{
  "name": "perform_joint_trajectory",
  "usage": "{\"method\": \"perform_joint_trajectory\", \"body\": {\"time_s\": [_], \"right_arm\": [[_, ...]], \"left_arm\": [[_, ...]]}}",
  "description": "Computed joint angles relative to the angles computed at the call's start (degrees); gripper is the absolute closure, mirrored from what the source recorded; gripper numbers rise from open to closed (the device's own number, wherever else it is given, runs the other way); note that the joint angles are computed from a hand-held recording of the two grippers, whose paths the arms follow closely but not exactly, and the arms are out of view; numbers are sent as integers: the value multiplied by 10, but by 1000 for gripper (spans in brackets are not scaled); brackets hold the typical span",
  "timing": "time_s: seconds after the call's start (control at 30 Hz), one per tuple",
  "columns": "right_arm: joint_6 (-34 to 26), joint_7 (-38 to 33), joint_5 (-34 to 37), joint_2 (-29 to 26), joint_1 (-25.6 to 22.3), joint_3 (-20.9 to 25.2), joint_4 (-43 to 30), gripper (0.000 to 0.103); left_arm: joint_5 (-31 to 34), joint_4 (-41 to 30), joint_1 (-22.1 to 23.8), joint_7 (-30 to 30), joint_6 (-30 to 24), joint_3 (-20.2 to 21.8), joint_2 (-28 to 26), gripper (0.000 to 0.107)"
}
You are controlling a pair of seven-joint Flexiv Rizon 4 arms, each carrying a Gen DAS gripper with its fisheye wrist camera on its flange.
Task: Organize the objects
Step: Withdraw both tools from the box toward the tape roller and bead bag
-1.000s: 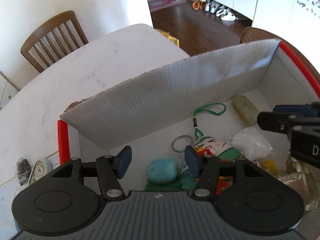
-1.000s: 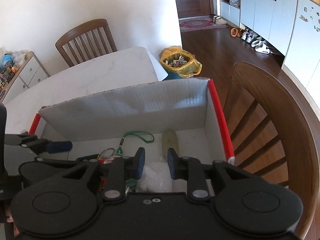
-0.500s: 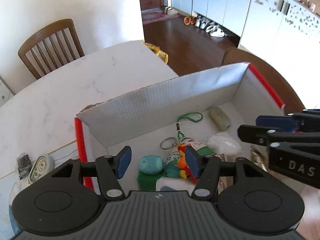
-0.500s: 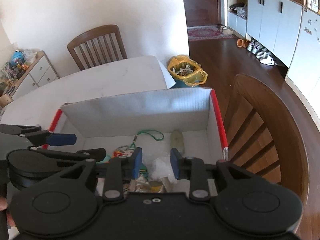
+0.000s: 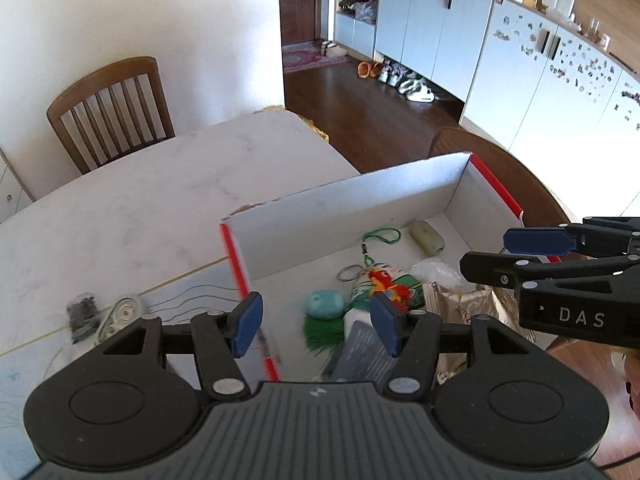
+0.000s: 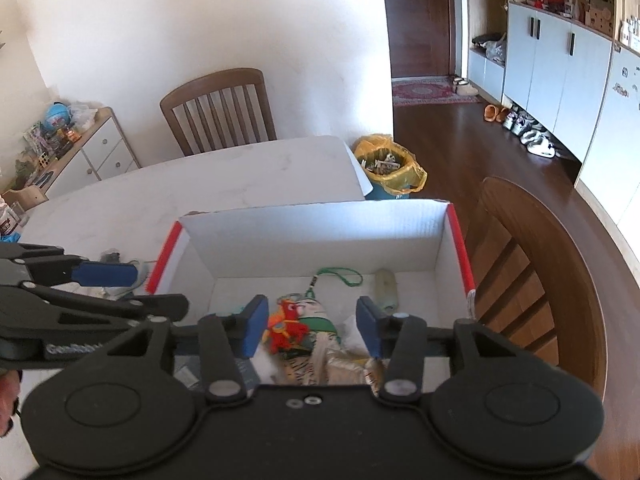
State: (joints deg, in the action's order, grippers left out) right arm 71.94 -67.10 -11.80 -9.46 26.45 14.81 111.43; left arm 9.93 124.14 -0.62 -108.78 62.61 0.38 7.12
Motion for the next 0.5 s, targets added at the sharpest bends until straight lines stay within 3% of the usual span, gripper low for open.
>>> {"method": "perform_joint_trajectory", "body": {"time_s": [0.23,0.4,0.5], "right_arm": [[16,58,-54,13,22,-5,21,38],[31,129,-112,18,38,-14,35,19],[33,174,-152,18,48,-17,37,13]], "left_arm": [[-32,56,13,56,24,29,54,35],[-73,95,26,112,37,50,88,29],[-93,117,34,147,47,61,109,24]]}}
